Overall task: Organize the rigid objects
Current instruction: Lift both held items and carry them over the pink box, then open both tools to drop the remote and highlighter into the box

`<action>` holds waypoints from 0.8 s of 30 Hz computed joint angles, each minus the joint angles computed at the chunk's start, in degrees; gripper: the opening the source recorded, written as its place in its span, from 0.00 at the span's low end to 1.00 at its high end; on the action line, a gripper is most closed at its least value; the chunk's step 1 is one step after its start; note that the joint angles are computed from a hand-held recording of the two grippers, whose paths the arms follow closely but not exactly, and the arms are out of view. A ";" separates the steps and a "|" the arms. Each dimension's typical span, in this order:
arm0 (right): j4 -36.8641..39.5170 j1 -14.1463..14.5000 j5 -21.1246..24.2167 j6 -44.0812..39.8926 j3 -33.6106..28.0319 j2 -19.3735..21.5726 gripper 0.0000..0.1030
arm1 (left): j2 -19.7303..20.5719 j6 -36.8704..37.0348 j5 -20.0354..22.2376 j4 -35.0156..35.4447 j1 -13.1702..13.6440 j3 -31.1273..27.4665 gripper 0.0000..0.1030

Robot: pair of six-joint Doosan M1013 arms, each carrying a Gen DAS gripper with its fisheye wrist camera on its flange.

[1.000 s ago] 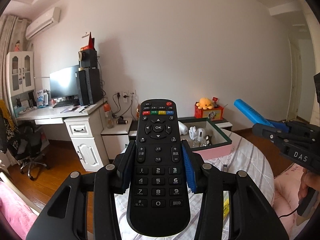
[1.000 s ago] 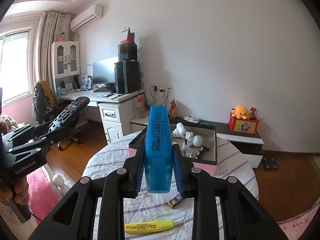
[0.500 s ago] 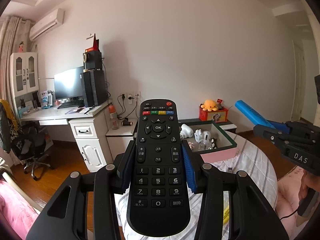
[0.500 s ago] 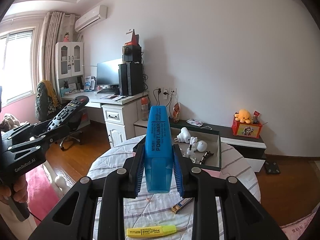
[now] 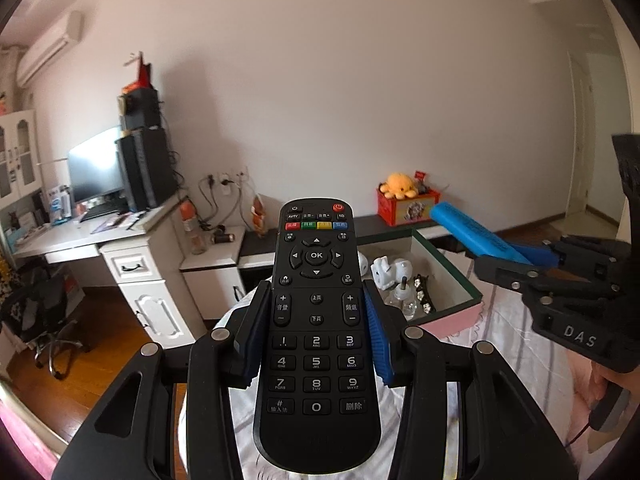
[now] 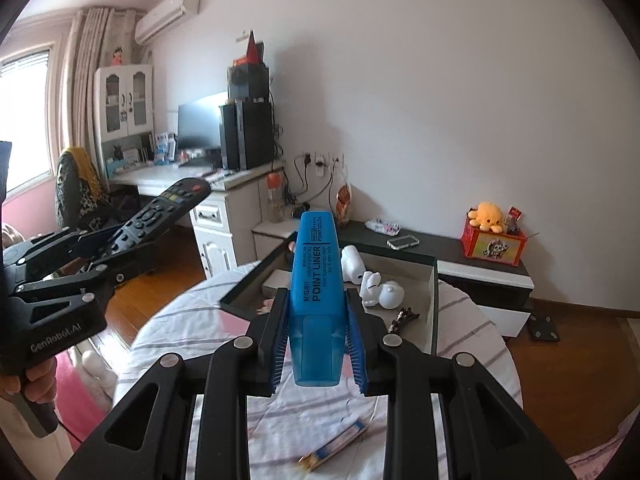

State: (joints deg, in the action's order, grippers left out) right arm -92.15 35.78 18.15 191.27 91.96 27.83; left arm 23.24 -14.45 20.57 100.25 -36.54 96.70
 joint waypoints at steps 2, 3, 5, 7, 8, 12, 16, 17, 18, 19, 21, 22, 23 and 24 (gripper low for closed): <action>4.05 -0.83 -0.95 -4.71 -1.66 1.10 0.26 | 2.13 6.69 -2.15 -6.35 0.84 -3.06 0.43; 8.53 -1.42 -1.91 -9.51 -2.82 1.88 0.26 | 3.37 12.58 -3.98 -11.92 1.55 -4.90 0.43; 15.45 -2.14 -2.38 -16.91 -4.91 3.27 0.26 | 5.39 21.61 -3.59 -20.74 1.99 -7.76 0.43; 25.97 -3.02 -2.78 -28.02 -7.60 5.00 0.26 | 7.07 29.35 -3.30 -27.94 2.41 -10.03 0.43; 29.84 -3.28 -2.70 -32.10 -8.53 5.65 0.26 | 8.11 34.00 -3.30 -32.72 2.79 -11.48 0.43; 51.68 -4.42 -0.98 -54.95 -13.42 8.81 0.26 | 11.43 46.39 -1.29 -45.14 3.81 -15.84 0.43; 65.41 -5.16 2.19 -69.25 -17.41 11.56 0.26 | 13.94 54.60 0.27 -53.92 4.53 -18.78 0.43; 67.87 -5.34 2.74 -71.59 -18.31 12.16 0.26 | 14.49 56.29 0.80 -55.54 4.64 -19.48 0.43; 70.71 -5.48 3.75 -74.29 -19.27 12.84 0.27 | 15.03 58.31 1.23 -57.43 4.80 -20.12 0.43; 73.15 -5.60 4.87 -76.68 -20.13 13.46 0.26 | 15.57 60.09 1.79 -59.27 4.85 -20.71 0.43; 76.16 -5.65 6.05 -79.52 -21.45 14.49 0.27 | 16.30 62.11 2.88 -61.05 4.92 -21.59 0.43; 76.88 -5.65 6.47 -80.28 -21.76 14.74 0.27 | 16.57 61.92 3.48 -60.71 4.83 -21.80 0.43; 77.00 -5.58 6.67 -80.48 -21.93 14.93 0.27 | 16.72 62.02 3.72 -60.90 4.82 -21.92 0.43; 77.84 -5.56 6.84 -81.34 -21.98 15.04 0.27 | 16.78 62.28 3.83 -61.28 4.83 -21.95 0.43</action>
State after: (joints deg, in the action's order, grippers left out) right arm -14.31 30.22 25.00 109.93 69.98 42.88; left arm 40.02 47.83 24.40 38.97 -31.71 74.75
